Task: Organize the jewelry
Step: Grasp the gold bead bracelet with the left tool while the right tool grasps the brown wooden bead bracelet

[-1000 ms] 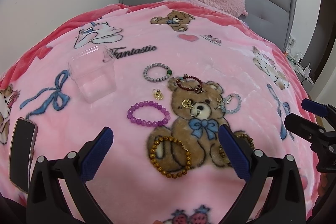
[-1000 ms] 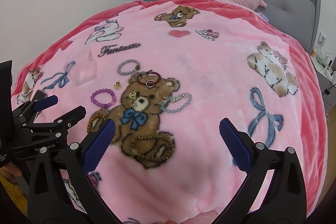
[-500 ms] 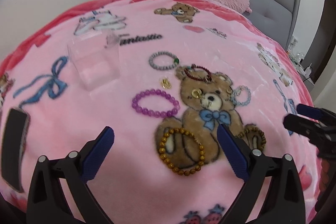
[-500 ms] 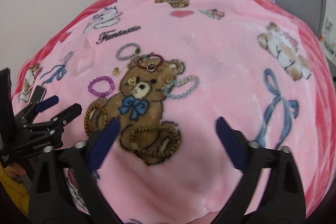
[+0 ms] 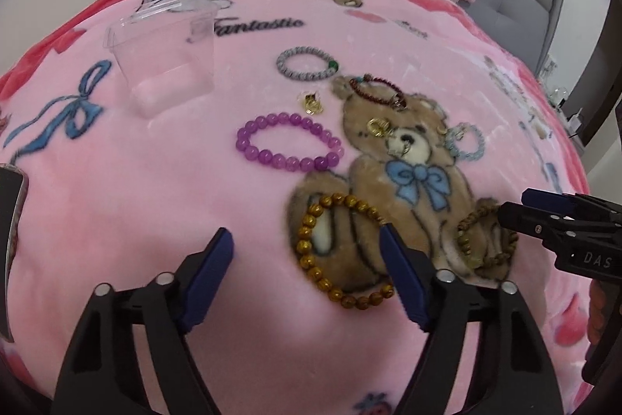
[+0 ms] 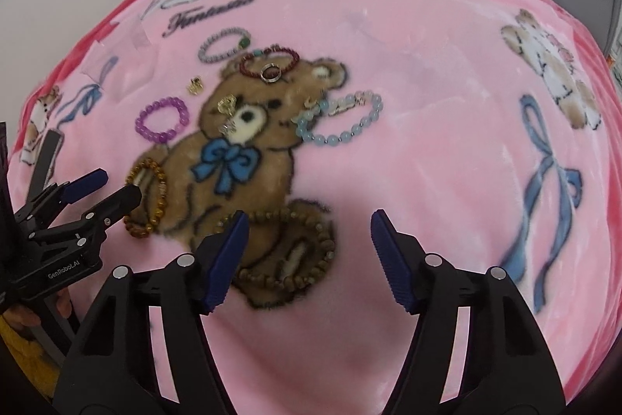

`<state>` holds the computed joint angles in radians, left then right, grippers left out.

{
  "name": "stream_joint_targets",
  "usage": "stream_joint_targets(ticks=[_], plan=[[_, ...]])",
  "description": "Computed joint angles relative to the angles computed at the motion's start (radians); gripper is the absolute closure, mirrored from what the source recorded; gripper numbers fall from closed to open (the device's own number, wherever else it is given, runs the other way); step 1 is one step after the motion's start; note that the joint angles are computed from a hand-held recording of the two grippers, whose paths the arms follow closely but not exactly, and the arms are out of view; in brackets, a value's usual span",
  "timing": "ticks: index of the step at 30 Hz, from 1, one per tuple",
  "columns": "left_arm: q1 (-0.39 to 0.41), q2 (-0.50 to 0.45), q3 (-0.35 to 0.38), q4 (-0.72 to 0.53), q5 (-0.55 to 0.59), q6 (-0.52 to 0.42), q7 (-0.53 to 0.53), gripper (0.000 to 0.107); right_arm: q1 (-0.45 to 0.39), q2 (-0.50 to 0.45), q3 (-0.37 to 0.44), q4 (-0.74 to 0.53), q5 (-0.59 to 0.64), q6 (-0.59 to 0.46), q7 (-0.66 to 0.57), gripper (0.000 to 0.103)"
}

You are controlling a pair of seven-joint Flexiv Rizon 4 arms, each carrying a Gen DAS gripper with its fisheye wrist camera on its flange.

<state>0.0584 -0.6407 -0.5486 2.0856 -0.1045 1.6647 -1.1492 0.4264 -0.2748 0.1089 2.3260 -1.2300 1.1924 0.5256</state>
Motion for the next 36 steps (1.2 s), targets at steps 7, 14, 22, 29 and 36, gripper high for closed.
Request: stream_joint_targets(ticks=[7, 14, 22, 29, 36], plan=[[-0.063, 0.0, 0.068, -0.018, -0.006, -0.014, 0.004, 0.037, 0.02, -0.049, 0.005, -0.022, 0.121, -0.008, -0.118, 0.061], [-0.136, 0.001, 0.149, -0.026, 0.002, -0.001, 0.02, 0.051, 0.066, -0.056, 0.007, -0.039, 0.205, -0.092, -0.217, 0.081], [-0.069, -0.011, 0.071, -0.01, 0.035, 0.021, 0.055, 0.087, 0.093, -0.037, 0.015, -0.041, 0.205, -0.161, -0.251, 0.094], [0.055, -0.04, -0.065, -0.003, 0.022, -0.007, 0.059, 0.099, 0.076, -0.002, 0.004, -0.018, 0.093, -0.14, -0.148, 0.094], [0.137, -0.062, -0.157, 0.009, 0.008, -0.027, 0.066, 0.099, 0.053, 0.024, 0.021, -0.019, 0.013, -0.15, -0.102, 0.094]])
